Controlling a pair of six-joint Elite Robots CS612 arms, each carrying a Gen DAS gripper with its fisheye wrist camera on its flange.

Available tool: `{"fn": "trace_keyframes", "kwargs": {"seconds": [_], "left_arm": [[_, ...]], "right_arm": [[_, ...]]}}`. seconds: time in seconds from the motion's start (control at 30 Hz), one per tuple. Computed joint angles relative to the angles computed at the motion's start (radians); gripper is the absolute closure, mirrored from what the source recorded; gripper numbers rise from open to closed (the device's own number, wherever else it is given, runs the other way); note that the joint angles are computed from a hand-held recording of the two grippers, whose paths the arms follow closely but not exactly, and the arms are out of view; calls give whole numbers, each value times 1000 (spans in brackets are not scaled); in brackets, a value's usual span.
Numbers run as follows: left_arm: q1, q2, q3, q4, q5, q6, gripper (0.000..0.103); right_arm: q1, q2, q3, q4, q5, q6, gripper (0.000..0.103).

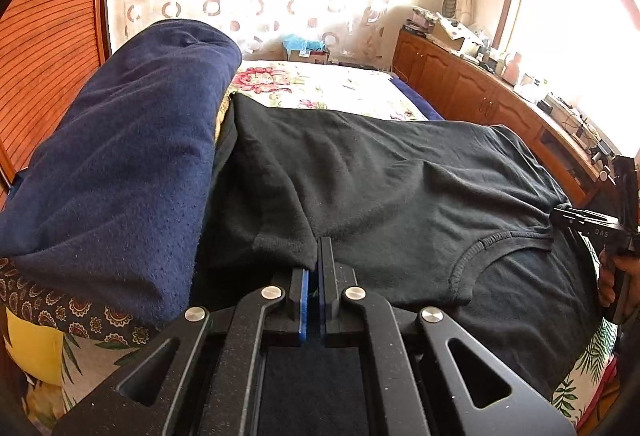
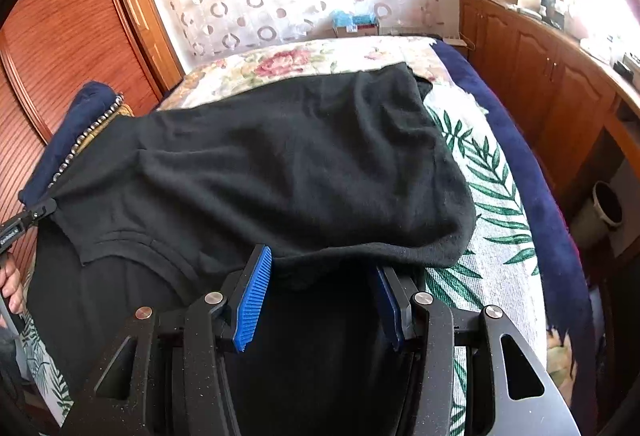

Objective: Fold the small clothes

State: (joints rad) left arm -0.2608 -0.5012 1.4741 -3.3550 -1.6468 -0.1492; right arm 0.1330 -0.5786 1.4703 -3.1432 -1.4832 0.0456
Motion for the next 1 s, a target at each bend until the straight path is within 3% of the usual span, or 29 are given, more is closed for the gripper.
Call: {"fn": "trace_keyframes", "kwargs": {"seconds": [0.07,0.1,0.17,0.23,0.33,0.47,0.7,1.0], "left_arm": [[2,1,-1,0,-2,4,99],[3,1,-1,0,-1,6,99],[3,-1,10,-16,-1,8,99],[1,-3,16,-28,-4,18,99],[-2,-7,33,-72,-2,12,99],[1,-24,66,-142,-14,-2,99],[8,-66,141,-234,-31,-3,99],[17,-115,269,-309,-34,23,99]], "right_arm": [[0,2,0,-8,1,5,54],[1,3,-2,-7,-6,6,60],[2,4,-4,-7,-21,8,74],[3,5,-8,4,-19,3,96],[3,6,-6,-8,-18,-13,99],[2,-6,32,-111,-4,-24,100],[-2,-61,136,-264,37,-60,100],[-16,-138,290,-357,112,-104,100]]}}
